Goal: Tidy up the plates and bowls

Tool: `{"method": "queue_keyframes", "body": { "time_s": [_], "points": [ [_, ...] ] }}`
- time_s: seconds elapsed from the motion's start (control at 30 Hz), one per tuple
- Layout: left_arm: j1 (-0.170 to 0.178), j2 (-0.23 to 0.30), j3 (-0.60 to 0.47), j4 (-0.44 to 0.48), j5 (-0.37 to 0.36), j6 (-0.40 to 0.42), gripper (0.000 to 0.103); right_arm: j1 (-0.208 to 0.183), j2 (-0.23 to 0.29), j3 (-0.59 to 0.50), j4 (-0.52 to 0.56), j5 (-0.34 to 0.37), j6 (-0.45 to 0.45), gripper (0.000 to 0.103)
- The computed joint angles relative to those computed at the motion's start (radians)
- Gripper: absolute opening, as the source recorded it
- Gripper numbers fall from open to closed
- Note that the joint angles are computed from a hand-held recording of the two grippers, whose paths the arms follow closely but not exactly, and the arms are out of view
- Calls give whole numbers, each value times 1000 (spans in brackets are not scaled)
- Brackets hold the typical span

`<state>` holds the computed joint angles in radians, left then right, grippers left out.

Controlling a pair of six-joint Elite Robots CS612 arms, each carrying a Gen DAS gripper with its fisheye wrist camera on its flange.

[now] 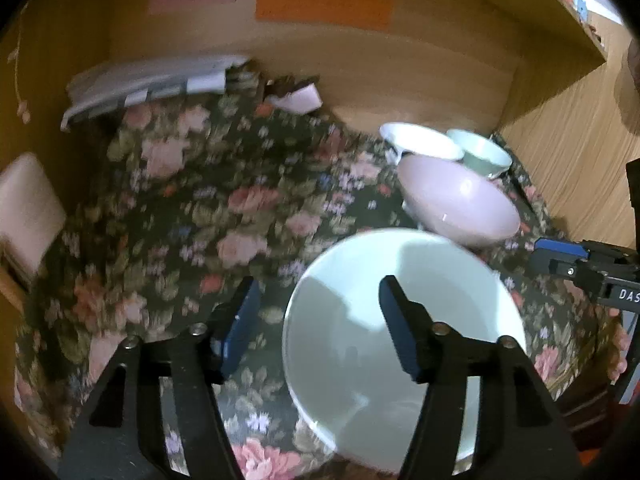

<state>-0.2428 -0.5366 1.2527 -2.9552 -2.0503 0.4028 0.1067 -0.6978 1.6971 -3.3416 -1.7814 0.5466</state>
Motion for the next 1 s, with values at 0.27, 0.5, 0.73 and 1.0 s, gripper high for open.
{"method": "queue_keyframes", "body": {
  "time_s": [0.27,0.5,0.73,1.0],
  "points": [
    [-26,9,-48,25,-36,11,81,-18,-1,1,-35,-68,35,66],
    [-55,33,-118,140,-42,32,81,-42,10,-12,-15,-78,56,68],
    [-78,63,-180,236,-38,49,81,-74,29,-21,10,-32,90,68],
    [-98,93,-240,329,-7,73,68,-89,47,-35,28,-1,85,68]
  ]
}}
